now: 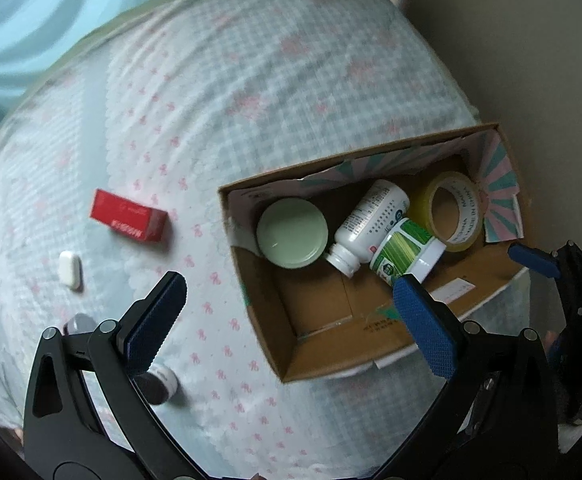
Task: Organize rigid objects
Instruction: 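Withdraw both tools from the box toward the red box and jar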
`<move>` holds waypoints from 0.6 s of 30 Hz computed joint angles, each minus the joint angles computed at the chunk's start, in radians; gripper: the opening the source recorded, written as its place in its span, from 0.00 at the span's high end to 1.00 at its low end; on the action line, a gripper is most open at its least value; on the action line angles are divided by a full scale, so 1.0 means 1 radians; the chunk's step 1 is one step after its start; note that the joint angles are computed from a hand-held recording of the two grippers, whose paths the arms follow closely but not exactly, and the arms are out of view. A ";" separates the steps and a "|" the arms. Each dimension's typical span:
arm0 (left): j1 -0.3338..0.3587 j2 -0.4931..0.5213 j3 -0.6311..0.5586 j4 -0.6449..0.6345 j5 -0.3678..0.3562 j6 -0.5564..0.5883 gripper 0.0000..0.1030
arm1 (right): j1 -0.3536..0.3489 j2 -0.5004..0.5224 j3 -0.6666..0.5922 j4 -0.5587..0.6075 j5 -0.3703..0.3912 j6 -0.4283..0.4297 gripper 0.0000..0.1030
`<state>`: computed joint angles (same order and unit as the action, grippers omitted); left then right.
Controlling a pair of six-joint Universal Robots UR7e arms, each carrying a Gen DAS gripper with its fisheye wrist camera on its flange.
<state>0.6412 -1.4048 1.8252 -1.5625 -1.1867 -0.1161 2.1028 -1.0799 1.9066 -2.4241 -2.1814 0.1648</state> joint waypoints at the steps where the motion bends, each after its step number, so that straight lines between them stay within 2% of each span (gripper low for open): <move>1: -0.004 -0.013 -0.006 0.008 -0.002 -0.007 0.00 | 0.010 0.000 -0.008 0.006 -0.008 0.001 0.00; 10: -0.017 -0.140 -0.053 0.101 0.021 -0.077 0.00 | 0.110 0.027 -0.105 0.097 -0.085 0.013 0.00; 18: -0.003 -0.271 -0.128 0.211 0.086 -0.173 0.00 | 0.186 0.073 -0.179 0.106 -0.086 -0.009 0.00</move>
<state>0.6380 -1.6758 1.6972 -1.3518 -1.1011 -0.2888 2.2885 -1.0069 1.7275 -2.3178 -2.2676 0.1559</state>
